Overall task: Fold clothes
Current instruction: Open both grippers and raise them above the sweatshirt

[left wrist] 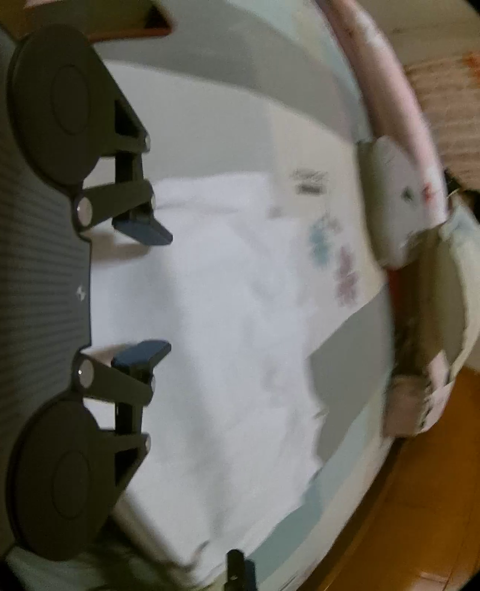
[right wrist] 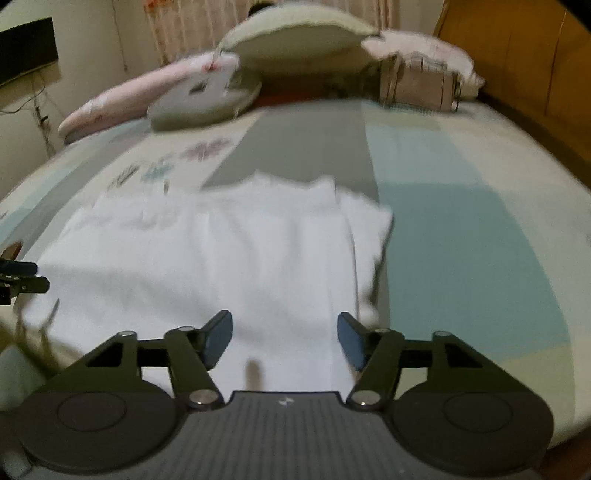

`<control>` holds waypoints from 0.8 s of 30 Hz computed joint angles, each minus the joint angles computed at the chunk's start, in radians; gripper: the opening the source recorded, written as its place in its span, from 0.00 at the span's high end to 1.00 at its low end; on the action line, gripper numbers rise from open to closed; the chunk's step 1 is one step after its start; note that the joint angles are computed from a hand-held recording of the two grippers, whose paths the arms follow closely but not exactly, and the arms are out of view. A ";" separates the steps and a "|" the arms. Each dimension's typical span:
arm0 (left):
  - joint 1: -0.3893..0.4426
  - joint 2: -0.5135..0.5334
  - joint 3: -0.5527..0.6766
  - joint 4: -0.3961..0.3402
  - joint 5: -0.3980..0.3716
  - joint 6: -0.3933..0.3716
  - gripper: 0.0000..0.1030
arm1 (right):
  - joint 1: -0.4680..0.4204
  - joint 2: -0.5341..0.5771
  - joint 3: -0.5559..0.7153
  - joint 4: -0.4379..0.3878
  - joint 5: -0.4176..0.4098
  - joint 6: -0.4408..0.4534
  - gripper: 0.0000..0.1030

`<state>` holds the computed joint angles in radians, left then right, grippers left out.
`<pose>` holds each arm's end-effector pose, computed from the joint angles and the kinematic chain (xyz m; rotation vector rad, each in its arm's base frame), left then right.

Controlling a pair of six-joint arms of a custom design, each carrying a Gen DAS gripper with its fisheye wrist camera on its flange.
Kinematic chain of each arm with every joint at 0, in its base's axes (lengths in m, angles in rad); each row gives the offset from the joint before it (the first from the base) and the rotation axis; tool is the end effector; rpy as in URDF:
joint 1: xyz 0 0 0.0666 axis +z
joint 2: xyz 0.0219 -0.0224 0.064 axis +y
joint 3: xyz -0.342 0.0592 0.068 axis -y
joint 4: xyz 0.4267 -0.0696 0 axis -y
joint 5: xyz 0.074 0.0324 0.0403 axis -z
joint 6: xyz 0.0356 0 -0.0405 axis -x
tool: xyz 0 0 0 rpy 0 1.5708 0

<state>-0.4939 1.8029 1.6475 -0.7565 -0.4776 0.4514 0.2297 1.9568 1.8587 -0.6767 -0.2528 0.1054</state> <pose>0.5824 -0.2954 0.2981 -0.1454 2.3493 0.1433 0.6949 0.1712 0.3040 -0.5133 2.2854 0.3577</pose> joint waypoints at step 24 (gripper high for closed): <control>0.084 0.222 0.246 0.062 0.037 -0.003 0.19 | 0.076 0.397 0.587 -0.147 0.092 -0.019 0.10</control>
